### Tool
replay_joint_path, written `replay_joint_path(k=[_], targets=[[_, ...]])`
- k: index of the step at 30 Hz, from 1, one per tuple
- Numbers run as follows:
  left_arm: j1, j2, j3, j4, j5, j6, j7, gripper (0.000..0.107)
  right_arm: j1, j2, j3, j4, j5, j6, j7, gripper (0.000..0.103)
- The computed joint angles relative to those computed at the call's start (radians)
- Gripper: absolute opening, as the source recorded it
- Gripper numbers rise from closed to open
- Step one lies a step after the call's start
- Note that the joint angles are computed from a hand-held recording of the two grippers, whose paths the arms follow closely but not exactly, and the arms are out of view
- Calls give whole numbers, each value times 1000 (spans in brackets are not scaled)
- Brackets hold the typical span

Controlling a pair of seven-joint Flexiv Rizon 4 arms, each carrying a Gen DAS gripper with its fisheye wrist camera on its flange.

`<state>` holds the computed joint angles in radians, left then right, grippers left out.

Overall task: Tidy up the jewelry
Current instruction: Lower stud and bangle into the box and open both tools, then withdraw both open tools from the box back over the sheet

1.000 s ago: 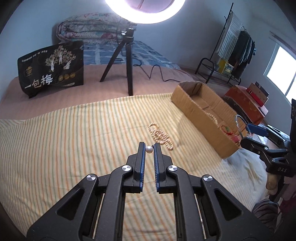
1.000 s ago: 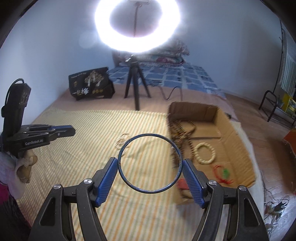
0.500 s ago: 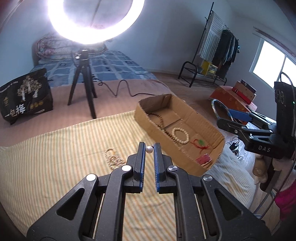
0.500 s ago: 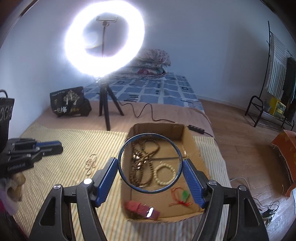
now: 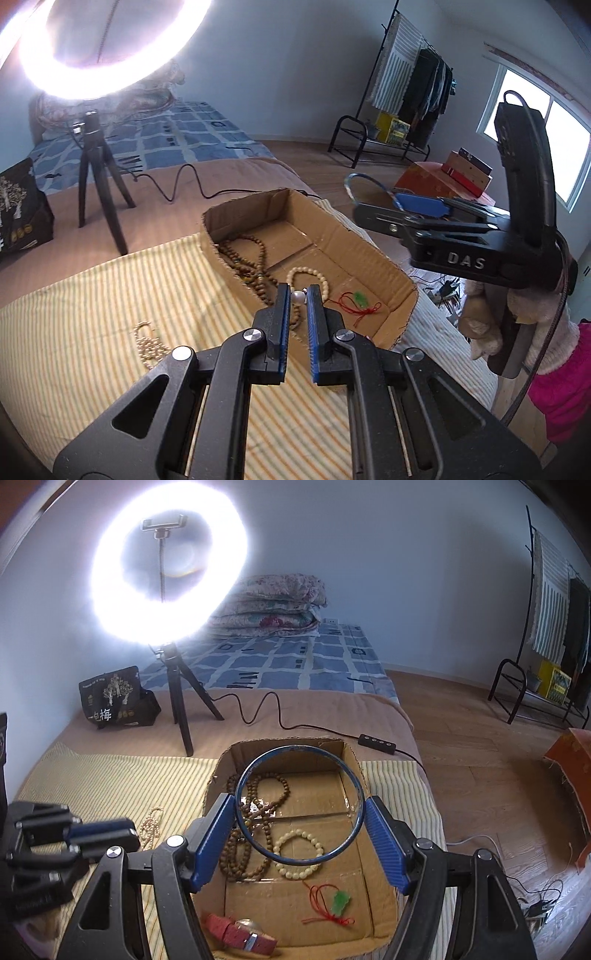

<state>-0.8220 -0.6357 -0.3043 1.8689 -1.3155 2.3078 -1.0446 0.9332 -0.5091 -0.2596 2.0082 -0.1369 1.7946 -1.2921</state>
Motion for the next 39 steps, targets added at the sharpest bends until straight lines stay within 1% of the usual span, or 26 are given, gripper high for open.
replay_joint_path(k=[3, 6, 12, 15, 19, 23, 25, 26, 27, 28, 30, 31, 33, 35, 39], targets=[[2, -24, -5, -38, -9, -12, 24, 7, -33, -21, 25, -30, -12, -15, 6, 74], [6, -44, -9, -71, -19, -23, 52, 7, -101, -45, 90, -69, -37, -34, 18, 74], [12, -78, -23, -128, -46, -30, 109, 7, -177, -86, 156, -127, -83, -58, 47, 74], [16, -91, -33, -147, -55, -30, 127, 7, -198, -105, 171, -151, -101, -66, 62, 74], [21, -109, -48, -179, -68, -34, 164, 7, -257, -125, 232, -180, -124, -79, 74, 74], [26, -118, -57, -198, -65, -39, 185, 7, -268, -134, 239, -192, -131, -84, 98, 75], [23, -121, -54, -201, -58, -37, 187, 7, -278, -136, 249, -195, -132, -87, 110, 82], [22, -121, -54, -203, -61, -38, 194, 7, -268, -135, 234, -191, -128, -78, 121, 89], [22, -120, -57, -207, -71, -43, 207, 8, -253, -134, 213, -186, -121, -65, 131, 94], [23, -120, -62, -214, -88, -47, 224, 12, -242, -132, 199, -180, -115, -54, 139, 95], [26, -122, -67, -215, -93, -41, 225, 51, -253, -130, 210, -179, -111, -51, 145, 95], [25, -125, -67, -217, -90, -30, 217, 56, -261, -129, 219, -179, -110, -52, 148, 95], [27, -122, -64, -203, -67, -19, 185, 57, -259, -126, 215, -177, -109, -53, 153, 98], [27, -120, -66, -202, -79, -19, 190, 57, -226, -119, 175, -162, -102, -43, 159, 99], [27, -117, -74, -199, -90, -8, 200, 57, -214, -110, 161, -152, -95, -42, 163, 99]])
